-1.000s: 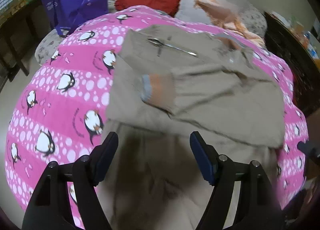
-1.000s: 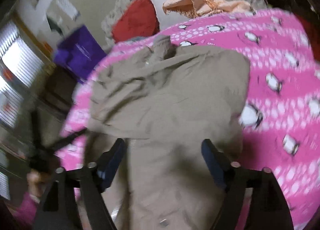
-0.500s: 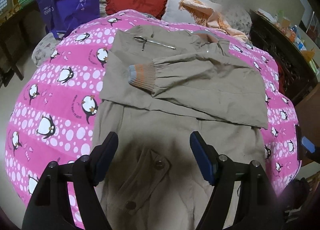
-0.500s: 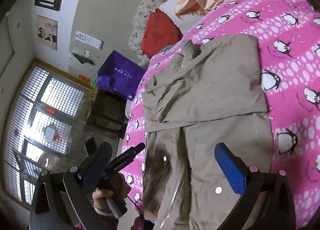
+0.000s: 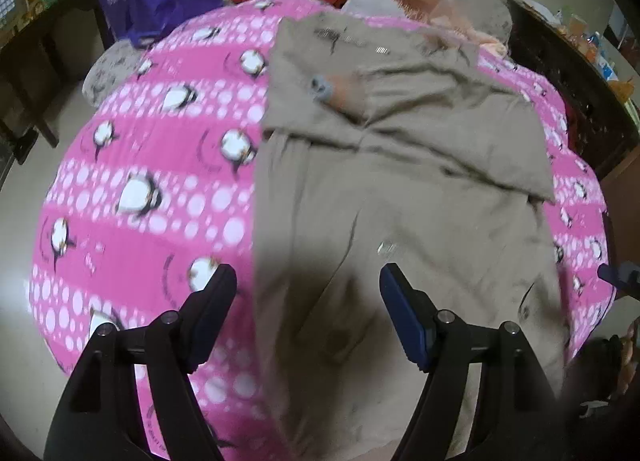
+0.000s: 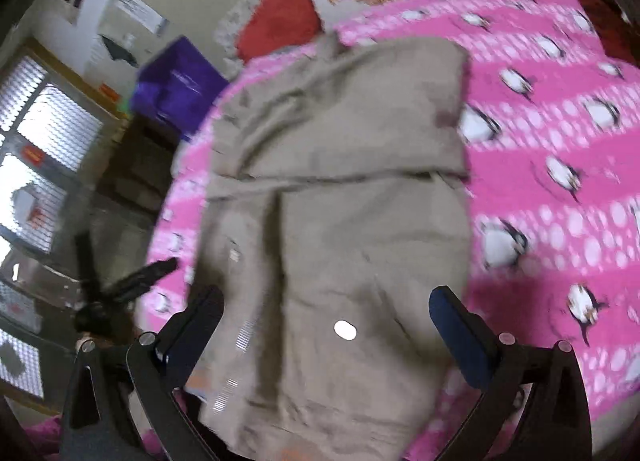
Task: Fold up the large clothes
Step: 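Reach both tools to the ribbed hem and close the right tool on it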
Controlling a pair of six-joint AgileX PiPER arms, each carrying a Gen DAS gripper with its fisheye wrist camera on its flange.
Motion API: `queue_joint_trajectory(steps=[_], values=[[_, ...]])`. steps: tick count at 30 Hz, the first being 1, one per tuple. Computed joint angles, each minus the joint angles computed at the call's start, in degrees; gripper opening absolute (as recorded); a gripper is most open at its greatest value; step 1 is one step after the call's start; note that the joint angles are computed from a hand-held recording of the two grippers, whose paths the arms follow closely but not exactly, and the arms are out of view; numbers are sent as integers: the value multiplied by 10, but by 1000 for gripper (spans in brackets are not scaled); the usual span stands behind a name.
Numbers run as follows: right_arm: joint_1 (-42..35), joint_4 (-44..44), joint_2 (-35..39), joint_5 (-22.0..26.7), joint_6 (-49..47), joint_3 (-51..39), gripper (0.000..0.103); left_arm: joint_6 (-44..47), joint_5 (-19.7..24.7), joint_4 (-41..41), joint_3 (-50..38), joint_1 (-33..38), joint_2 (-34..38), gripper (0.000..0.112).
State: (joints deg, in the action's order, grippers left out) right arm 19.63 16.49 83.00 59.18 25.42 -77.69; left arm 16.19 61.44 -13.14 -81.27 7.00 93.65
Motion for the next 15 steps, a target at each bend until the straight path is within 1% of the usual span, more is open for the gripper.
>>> queue_joint_trajectory(steps=[6, 10, 15], values=[[-7, -1, -44, 0, 4, 95, 103, 41, 5, -17, 69, 36, -25, 74], [0, -6, -78, -9, 12, 138, 103, 62, 22, -35, 96, 63, -37, 74], [19, -10, -112, -13, 30, 192, 103, 71, 36, -39, 121, 83, -46, 74]])
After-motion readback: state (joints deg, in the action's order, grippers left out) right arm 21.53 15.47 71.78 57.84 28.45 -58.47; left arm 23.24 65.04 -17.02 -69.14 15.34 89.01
